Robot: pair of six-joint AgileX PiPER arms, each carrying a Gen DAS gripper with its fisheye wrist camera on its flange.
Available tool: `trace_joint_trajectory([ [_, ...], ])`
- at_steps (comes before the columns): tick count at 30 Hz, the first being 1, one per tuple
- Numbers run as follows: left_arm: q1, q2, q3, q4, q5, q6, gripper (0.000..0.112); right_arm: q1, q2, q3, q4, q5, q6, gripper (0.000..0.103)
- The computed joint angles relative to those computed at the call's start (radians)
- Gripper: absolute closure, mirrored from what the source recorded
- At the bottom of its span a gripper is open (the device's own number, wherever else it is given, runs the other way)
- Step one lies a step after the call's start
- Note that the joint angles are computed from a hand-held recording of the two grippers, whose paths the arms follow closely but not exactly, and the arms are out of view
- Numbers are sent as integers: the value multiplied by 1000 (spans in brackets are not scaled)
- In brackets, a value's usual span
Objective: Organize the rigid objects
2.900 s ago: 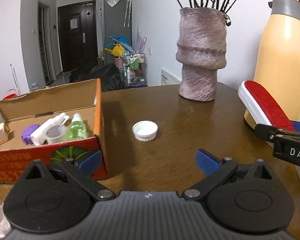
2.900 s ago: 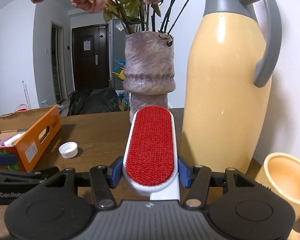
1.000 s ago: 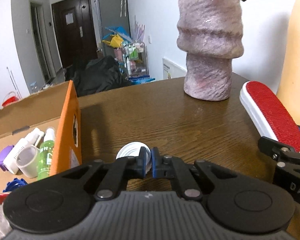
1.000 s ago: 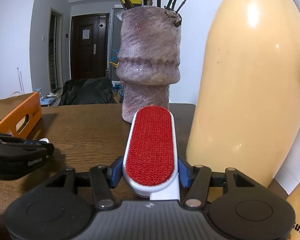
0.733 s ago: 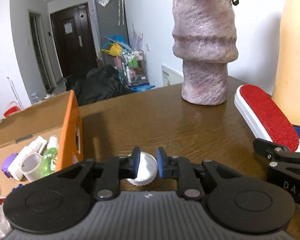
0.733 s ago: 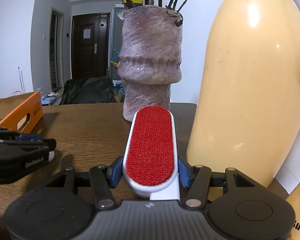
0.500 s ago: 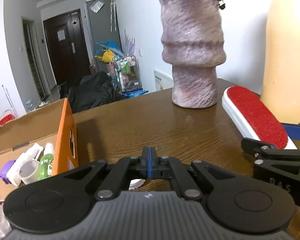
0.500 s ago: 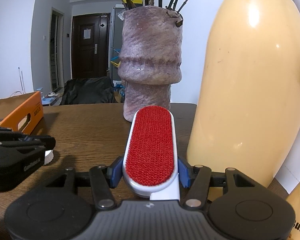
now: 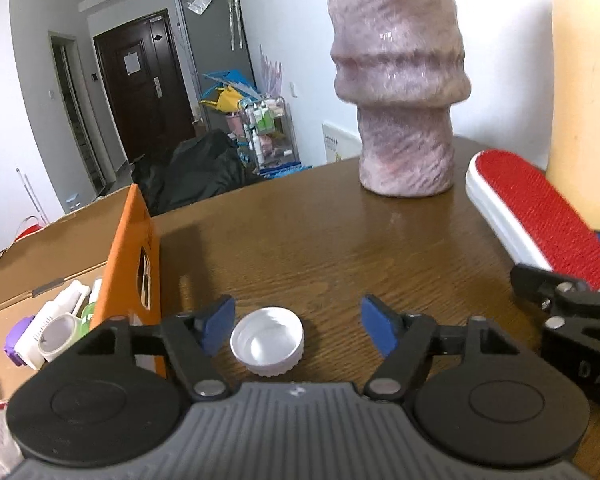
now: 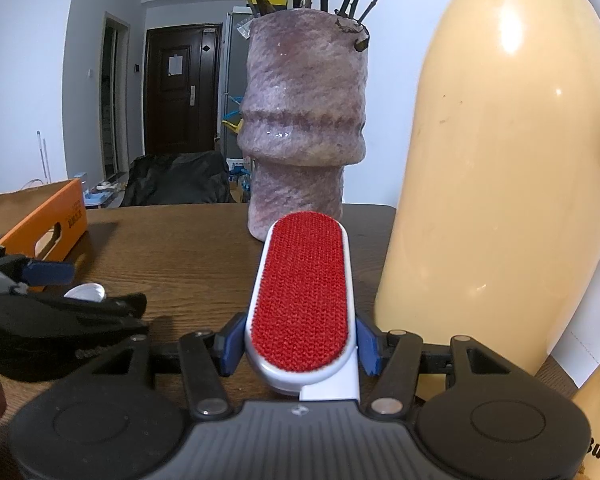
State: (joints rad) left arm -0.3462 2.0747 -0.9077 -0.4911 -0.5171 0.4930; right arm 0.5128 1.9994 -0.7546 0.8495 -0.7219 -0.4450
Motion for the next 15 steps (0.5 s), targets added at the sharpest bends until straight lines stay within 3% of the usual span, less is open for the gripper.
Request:
trace_joint_trajectory([
  [4,11,15,-29,-9,49,11,42,-2,5,-5,1,4,-4,48],
  [6,40,9,-28,124,83,-117,58,-3,4,-6,0,5,-5,48],
  [7,52,3,-27,187,99,-171,83,-3,4,-6,0,5,-5,48],
  [8,54,1,-24,213,102,-187,98,-3,4,-6,-1,5,-3,48],
  [15,37,-30,48,265,14,-210,105,-1,0,3,-13,0,9,48],
])
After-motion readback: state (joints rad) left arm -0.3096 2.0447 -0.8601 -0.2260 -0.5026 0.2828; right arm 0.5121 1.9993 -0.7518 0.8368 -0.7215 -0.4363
